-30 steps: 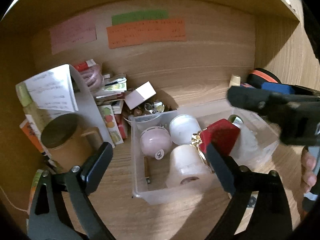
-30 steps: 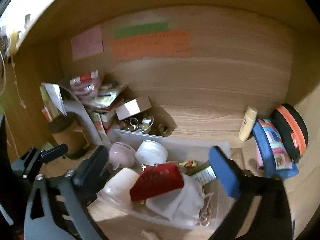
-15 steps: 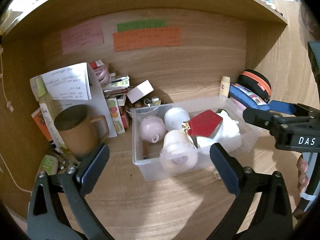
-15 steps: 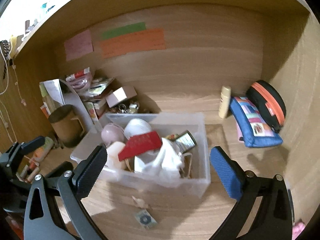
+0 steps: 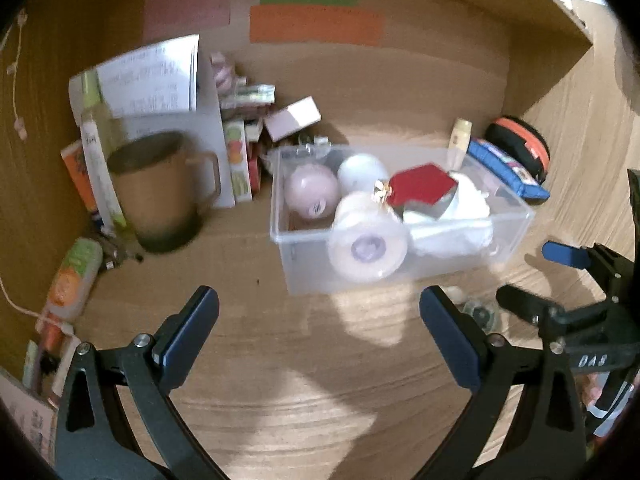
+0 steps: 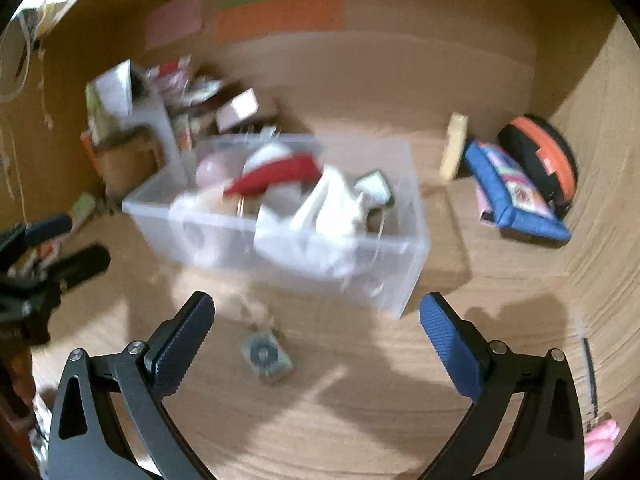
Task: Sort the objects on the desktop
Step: 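Reach the right gripper to the small dotted square card and grasp it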
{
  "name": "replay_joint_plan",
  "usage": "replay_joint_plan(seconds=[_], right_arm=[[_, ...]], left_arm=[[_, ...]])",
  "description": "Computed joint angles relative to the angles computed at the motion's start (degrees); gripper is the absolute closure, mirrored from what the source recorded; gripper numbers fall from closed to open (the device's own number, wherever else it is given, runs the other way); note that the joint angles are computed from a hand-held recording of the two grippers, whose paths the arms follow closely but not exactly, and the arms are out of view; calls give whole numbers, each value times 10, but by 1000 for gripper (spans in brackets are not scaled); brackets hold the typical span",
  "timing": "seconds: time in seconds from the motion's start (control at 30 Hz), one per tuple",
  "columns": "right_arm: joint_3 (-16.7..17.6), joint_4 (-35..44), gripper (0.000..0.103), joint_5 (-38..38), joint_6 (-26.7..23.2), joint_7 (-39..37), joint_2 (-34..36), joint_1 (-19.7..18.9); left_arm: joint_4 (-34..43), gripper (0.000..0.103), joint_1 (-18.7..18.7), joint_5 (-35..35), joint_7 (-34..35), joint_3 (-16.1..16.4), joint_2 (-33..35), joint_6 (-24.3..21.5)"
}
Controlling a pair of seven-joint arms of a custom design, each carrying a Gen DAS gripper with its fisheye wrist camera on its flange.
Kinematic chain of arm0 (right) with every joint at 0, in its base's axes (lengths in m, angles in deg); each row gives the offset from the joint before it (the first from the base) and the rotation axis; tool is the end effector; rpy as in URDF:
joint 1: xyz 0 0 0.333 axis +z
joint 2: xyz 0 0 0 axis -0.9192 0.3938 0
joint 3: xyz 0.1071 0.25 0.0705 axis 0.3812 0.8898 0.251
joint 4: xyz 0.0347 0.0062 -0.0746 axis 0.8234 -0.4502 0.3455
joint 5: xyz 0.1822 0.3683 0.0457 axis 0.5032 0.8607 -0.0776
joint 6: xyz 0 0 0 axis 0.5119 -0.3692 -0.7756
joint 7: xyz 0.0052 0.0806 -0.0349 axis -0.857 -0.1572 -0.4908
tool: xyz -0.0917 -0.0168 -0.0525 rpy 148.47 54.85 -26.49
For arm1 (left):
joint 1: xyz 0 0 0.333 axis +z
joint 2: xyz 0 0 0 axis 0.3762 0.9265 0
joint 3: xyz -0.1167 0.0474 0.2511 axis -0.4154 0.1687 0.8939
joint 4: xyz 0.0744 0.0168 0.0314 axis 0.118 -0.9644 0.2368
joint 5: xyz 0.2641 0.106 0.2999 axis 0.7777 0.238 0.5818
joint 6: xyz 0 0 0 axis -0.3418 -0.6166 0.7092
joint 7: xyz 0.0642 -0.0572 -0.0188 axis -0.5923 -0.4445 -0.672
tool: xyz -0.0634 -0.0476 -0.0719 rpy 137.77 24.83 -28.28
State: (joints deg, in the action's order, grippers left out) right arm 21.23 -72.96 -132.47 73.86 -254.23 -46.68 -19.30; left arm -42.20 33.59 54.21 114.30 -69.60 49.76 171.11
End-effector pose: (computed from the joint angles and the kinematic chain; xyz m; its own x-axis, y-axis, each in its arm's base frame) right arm 0.4876 0.5106 0.3137 -0.2072 -0.9783 0.0026 -0.6467 0.1349 -0.7507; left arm 0.5788 -0.2769 0.3356 -0.5820 -0.8128 0.0271 -0.5085 0.3377 -0.7921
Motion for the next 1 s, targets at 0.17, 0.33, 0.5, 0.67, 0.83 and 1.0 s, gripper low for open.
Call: replay_joint_plan(seconds=[0.17,0.33,0.5,0.67,0.83,1.0], right_arm=[[12,21,6,56,42,-104,28,-22],[6,39,33,110,70,-189,48,-29],[-5,38,56,150,110,-234,54,-30],[-16,25,74,162,141,-255,50,-26],[-25,7,81,158,148,-256,37,-19],[-37,-43,81,121,166,-207,-1,-16]], left_arm=[[0,1,11,-7,8,-15,12,-13],[-3,1,-43,-20,7,39,1,-10],[5,1,-73,-35,7,65,2,-19],[21,1,-107,-50,14,86,8,-34],[41,1,-159,-60,29,121,15,-53],[70,1,-202,-68,48,144,28,-85]])
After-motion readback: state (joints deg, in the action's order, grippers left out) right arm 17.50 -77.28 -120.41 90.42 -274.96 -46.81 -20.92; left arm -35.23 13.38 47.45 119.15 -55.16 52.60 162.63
